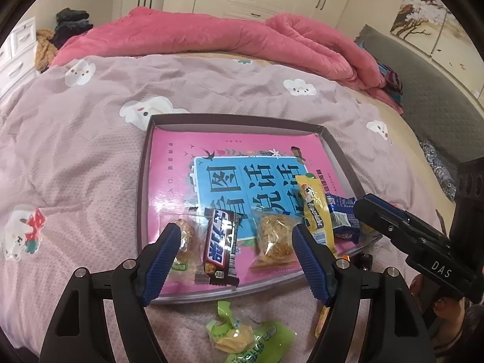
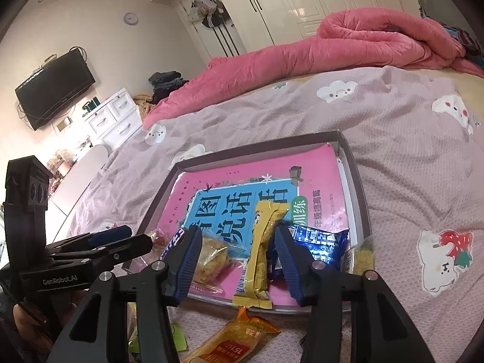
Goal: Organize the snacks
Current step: 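Open both tools and pull them back from the tray toward the remaining snacks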
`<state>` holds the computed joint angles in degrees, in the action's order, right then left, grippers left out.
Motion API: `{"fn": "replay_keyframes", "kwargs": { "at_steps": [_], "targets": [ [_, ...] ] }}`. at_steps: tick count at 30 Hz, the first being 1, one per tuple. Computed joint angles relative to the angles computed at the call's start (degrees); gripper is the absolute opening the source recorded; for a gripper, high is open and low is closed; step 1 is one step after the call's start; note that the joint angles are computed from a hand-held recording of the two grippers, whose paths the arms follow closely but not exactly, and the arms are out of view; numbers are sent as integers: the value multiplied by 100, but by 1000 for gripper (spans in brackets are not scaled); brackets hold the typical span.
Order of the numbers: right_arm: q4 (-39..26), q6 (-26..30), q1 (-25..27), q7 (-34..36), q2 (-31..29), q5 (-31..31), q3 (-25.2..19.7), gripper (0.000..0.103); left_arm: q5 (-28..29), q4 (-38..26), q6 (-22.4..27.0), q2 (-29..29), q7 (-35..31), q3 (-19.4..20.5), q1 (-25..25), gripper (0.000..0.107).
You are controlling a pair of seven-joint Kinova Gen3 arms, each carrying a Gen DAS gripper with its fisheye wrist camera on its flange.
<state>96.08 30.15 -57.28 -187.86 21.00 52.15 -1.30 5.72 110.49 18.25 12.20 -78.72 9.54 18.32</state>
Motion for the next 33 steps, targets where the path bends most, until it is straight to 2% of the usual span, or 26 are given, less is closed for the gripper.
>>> {"fn": "replay_keyframes", "kwargs": {
  "at_steps": [9, 19, 33],
  "targets": [
    [173, 109, -130, -541, -170, 495, -23, 55, -275, 147, 26, -249, 273, -118, 145, 78],
    [392, 435, -56, -1284, -393, 1103, -395, 57, -333, 364, 75, -542, 366, -79, 62, 78],
    [278, 880, -111, -1202, -395, 1008, -759, 58, -485, 636, 116, -888, 384, -12, 52, 78]
  ]
}}
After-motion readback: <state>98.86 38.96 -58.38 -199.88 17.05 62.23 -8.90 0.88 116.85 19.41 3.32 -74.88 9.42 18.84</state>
